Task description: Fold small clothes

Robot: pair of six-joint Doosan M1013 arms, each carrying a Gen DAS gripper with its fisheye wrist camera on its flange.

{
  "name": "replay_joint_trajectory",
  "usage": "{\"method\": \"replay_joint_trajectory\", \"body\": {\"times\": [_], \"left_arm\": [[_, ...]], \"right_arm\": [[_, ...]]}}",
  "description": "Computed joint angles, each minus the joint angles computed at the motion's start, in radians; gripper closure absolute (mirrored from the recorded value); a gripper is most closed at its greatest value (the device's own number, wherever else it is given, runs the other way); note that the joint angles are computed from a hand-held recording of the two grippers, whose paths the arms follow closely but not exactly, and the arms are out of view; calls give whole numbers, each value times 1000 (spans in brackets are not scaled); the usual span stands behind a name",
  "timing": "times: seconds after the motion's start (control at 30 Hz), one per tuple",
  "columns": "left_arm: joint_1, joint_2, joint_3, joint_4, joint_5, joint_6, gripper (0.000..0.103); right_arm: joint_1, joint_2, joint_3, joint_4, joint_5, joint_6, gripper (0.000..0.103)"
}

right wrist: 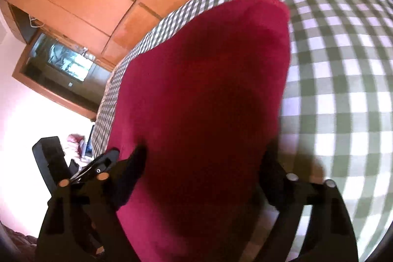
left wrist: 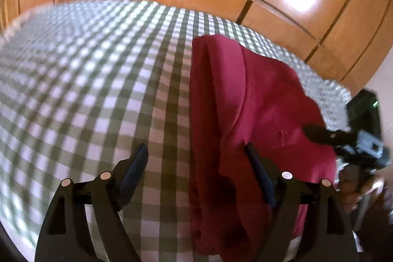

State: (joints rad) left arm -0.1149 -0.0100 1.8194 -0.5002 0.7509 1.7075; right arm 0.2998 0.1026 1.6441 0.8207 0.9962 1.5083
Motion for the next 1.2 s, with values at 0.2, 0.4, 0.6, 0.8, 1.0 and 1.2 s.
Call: {"method": "replay_joint_trajectory", "body": {"times": [0.2,0.4,0.6,0.8,1.0,1.2], "left_arm": [[82,30,22,-402,127,305,67],[76,26,19,-481,166,371,75],[-31,75,-78,-451,188,378,75],[-180,184,-256,-405,219,406,75],[-340,308,-435,-118,229,276,75],[-428,302,-424,133,132,212,75]], "right_arm": [[34,-7,-41,-89,-27,22,56],[44,-63,-30,-119,-106,5,62],[-20,-145,22,-155,-186,30,63],[-146,-219,62,-283,-247,144,63],[-263,-230,119,-425,-209,311,53],[-293,-268,186,-533,-200,450,25]]}}
